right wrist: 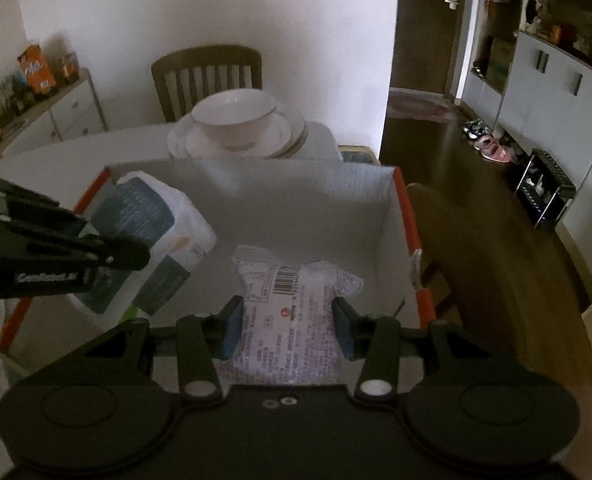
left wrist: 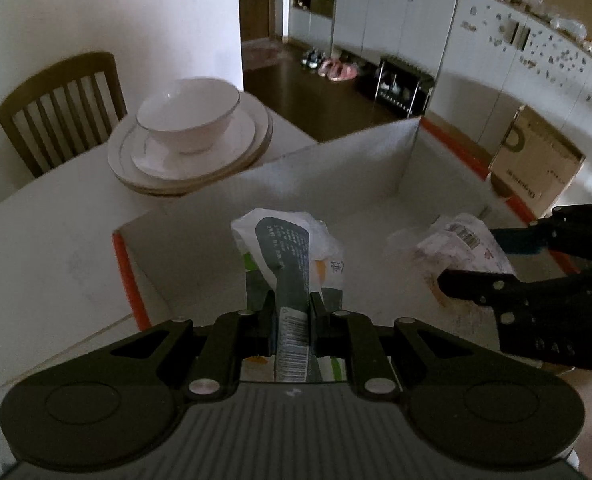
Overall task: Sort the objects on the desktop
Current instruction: 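Carry both held bags up and over into the open red box, then lower both bags onto the box floor and open both grippers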
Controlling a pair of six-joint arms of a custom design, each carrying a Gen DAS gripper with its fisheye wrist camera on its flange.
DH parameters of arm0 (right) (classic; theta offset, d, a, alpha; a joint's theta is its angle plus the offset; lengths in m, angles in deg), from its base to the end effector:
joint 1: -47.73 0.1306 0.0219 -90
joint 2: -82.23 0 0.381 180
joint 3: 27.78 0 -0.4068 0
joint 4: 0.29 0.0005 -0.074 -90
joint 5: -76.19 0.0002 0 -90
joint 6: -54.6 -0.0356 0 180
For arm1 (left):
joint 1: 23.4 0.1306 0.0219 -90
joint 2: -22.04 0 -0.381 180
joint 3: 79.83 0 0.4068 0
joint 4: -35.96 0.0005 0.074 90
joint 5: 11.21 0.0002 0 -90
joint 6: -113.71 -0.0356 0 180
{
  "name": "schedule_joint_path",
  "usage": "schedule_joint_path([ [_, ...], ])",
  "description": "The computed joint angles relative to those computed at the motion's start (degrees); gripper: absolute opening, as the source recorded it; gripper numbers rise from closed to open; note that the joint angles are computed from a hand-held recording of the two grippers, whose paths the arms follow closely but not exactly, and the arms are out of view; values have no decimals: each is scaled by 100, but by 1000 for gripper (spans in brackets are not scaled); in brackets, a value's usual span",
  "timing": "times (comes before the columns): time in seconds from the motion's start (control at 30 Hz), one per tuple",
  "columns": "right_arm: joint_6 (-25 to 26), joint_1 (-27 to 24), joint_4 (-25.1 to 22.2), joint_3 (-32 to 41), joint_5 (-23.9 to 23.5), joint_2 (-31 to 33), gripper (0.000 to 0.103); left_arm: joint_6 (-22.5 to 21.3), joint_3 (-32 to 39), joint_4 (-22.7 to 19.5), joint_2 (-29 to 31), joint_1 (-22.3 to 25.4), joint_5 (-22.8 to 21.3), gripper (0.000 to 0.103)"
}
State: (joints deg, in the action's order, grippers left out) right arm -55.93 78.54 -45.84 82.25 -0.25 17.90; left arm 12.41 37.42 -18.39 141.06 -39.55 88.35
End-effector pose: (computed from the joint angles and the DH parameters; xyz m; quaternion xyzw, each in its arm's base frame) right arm 0.5711 0.3303 0.3493 -0.0448 0.9363 0.0426 0.3456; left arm 0.6456 -0.1936 0.3605 0.2498 0.9203 -0.0919 0.2867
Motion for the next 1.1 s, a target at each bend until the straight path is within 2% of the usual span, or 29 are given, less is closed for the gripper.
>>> schedule_joint_path([
  [0.2, 91, -61, -167, 89, -252, 178, 46, -40, 239, -256, 262, -28, -64, 14],
  [0.6, 374, -110, -607, 392, -411, 470, 46, -172, 521, -783, 572, -70, -141, 14],
  [0.7, 422, -113, -908, 577, -446, 586, 47, -203, 518, -841, 591, -86, -193, 14],
  [0.83, 462, -120, -1042, 713, -469, 656, 47, -253, 614, -989, 647, -98, -209, 14],
  [1.03, 495, -146, -1107, 803, -494, 699, 48, -322, 655, -1045, 661, -126, -292, 16],
  [1.1, 477, -145, -1091, 801, -497, 700, 52, -372, 627, -1047, 628, -137, -309, 16],
])
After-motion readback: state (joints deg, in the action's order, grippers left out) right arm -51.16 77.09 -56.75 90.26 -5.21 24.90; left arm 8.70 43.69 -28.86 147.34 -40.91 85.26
